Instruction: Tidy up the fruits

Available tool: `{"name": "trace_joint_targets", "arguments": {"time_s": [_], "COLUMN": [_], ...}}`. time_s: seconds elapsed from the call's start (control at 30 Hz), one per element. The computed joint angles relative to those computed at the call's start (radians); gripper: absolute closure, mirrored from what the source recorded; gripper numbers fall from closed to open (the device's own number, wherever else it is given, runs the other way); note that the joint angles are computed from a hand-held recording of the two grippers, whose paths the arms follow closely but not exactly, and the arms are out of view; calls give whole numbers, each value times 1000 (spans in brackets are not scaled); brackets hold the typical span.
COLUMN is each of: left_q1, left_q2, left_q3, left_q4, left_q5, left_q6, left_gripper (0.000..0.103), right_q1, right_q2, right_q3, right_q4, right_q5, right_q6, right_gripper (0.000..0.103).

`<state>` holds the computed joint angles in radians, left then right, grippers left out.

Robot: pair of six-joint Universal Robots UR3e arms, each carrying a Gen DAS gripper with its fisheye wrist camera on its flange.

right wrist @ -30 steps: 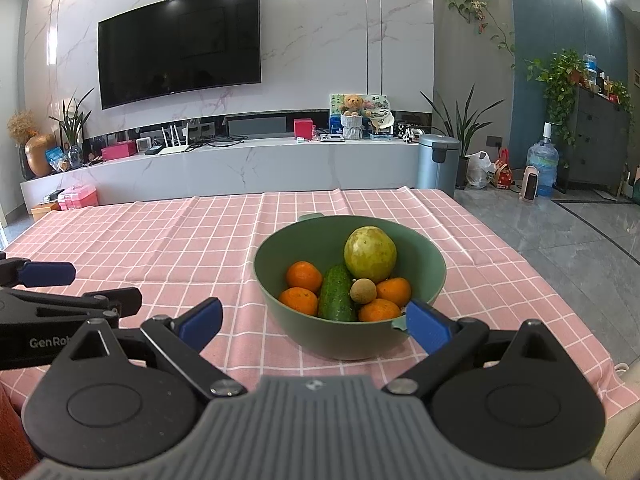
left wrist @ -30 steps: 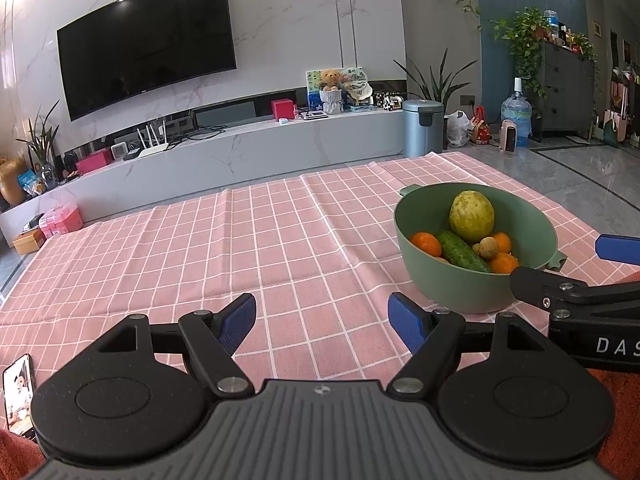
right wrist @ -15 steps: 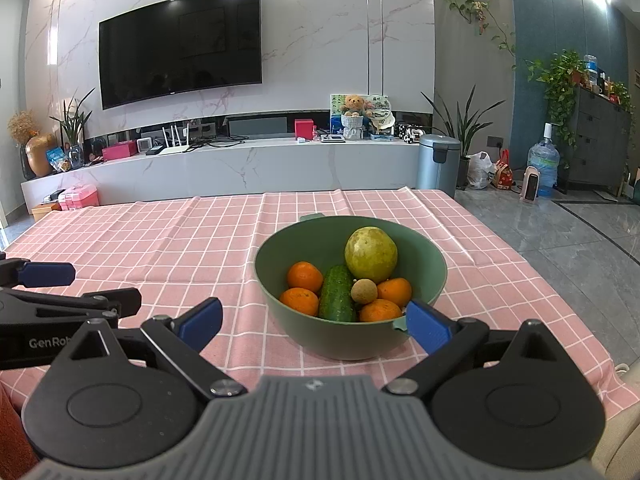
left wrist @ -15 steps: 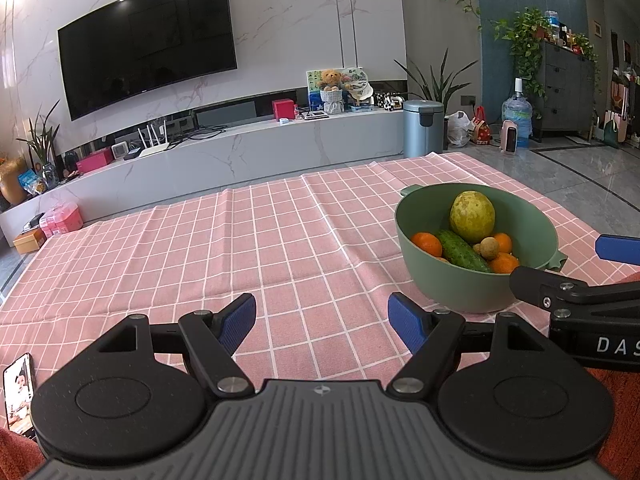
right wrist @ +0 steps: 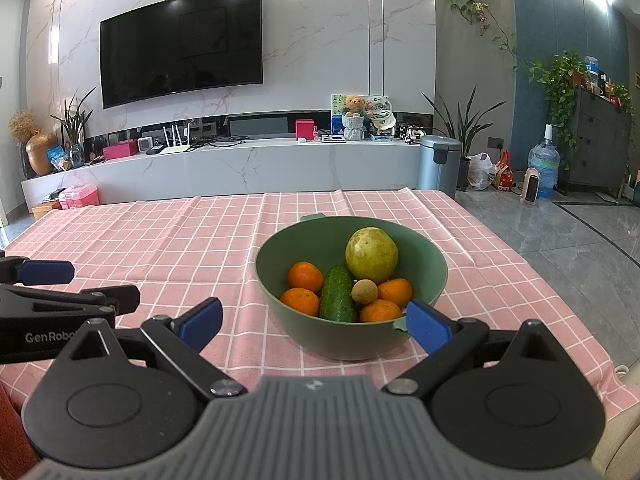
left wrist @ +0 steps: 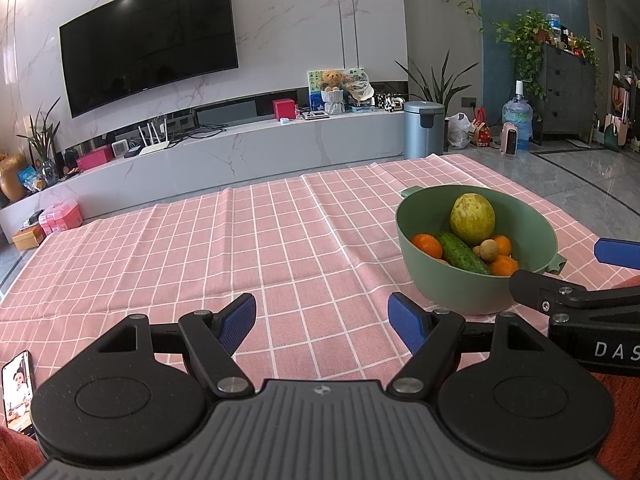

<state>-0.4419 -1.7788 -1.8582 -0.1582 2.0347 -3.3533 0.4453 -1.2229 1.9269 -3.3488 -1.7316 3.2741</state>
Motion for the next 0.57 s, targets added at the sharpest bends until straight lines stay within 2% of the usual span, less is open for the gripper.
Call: {"name": "trace_joint_targets", "arguments": {"time_s": [0.57], "left_q1": [-8], "left_q2": [9], "left_q3": [-5], "left_q4": [11], "left_q5": [22], "left_q6": [-4], "left_gripper": [15], "right_q1": [1], "right_q2": [2], "right_q3": [-1], "right_q4": [0], "right_q5": [-1], "right_q6": [0], "right_gripper": [9]}}
